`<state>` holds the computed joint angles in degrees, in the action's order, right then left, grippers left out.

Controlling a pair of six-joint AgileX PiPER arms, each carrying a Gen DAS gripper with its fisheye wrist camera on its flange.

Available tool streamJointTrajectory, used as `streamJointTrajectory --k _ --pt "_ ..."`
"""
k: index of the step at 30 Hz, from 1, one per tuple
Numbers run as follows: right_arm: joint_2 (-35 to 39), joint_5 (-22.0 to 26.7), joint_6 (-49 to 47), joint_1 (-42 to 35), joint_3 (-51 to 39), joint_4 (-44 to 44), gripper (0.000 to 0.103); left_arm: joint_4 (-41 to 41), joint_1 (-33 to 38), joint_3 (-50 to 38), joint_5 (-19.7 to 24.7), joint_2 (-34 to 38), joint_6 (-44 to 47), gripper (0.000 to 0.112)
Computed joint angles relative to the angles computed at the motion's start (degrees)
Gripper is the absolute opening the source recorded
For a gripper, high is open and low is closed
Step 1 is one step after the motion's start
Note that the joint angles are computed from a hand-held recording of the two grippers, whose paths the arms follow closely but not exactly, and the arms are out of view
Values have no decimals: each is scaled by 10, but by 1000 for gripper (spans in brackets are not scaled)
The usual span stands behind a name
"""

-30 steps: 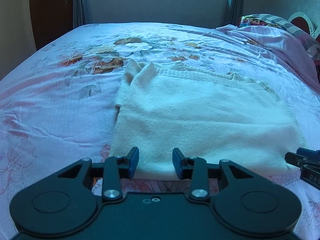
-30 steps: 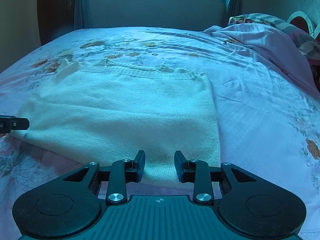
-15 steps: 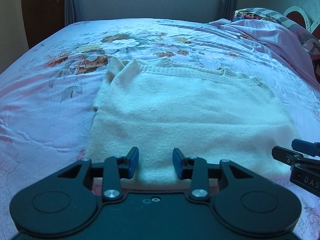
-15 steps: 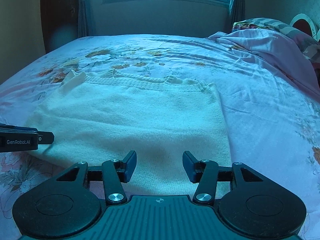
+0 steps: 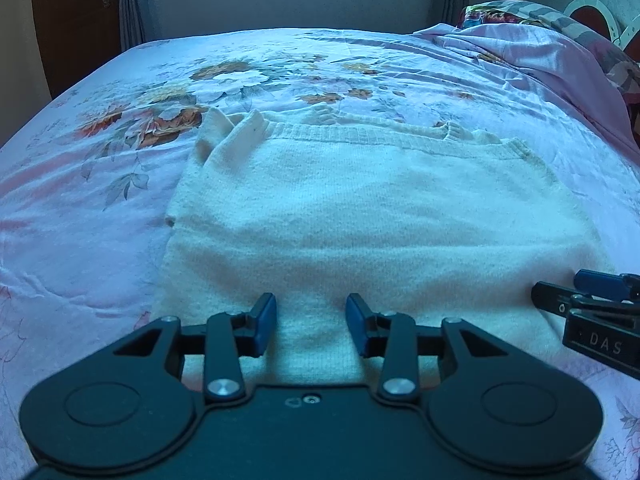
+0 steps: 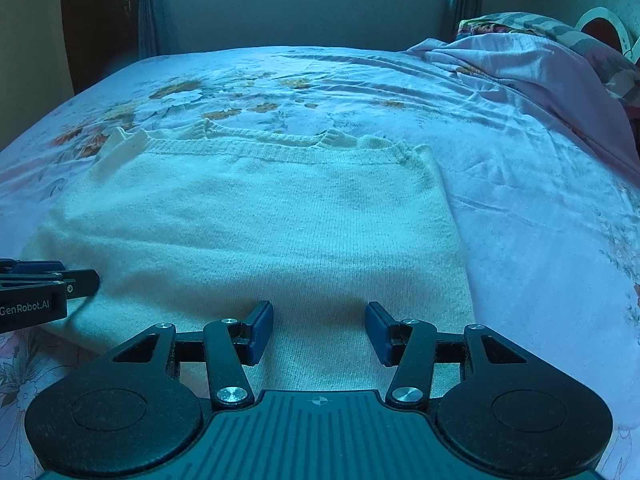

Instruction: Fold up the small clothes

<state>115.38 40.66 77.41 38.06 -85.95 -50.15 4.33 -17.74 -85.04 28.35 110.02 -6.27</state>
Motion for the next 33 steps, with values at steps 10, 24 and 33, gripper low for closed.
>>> streamJointTrajectory --k 10,24,33 --pt "4 4 -2 -1 -8 0 51 -27 8 -13 11 5 27 38" --pt "13 -25 -6 -31 -29 -30 51 11 11 -110 22 66 -1 38" --pt "26 -39 -7 -47 -42 -44 51 12 27 -169 39 102 -2 39"
